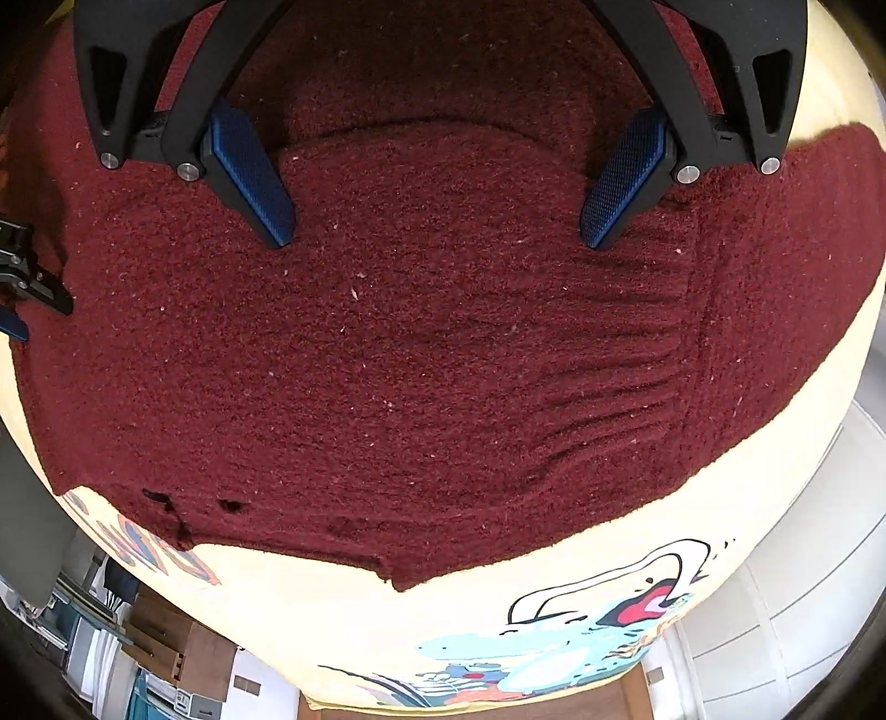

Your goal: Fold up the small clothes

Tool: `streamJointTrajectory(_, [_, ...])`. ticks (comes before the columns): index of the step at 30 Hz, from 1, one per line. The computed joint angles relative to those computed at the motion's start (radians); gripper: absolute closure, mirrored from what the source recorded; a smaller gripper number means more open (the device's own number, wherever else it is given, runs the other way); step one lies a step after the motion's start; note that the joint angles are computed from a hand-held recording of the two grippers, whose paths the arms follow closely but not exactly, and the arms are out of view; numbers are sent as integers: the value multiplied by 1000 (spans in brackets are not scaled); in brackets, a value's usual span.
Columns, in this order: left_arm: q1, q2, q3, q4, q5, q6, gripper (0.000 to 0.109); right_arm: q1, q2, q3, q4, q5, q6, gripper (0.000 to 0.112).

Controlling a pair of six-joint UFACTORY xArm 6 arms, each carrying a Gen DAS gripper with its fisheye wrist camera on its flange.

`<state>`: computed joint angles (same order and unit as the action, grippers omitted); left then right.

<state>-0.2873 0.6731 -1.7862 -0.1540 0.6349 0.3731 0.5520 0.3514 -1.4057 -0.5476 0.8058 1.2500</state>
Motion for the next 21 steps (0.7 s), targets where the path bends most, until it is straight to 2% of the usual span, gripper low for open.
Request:
streamJointTrajectory(10, [-9, -46, 71, 8, -41, -10, 6, 13, -24, 29, -36, -3, 45, 10])
streamJointTrajectory(14, [3, -63, 49, -61, 30, 12, 6, 19, -61, 47, -27, -12, 37, 10])
streamJointTrajectory(17, [32, -79, 17, -137, 117, -3, 6, 46, -91, 52, -38, 30, 47, 10])
streamJointTrajectory(21, [78, -114, 13, -144, 147, -73, 6, 80, -164, 116, -50, 27, 123, 10])
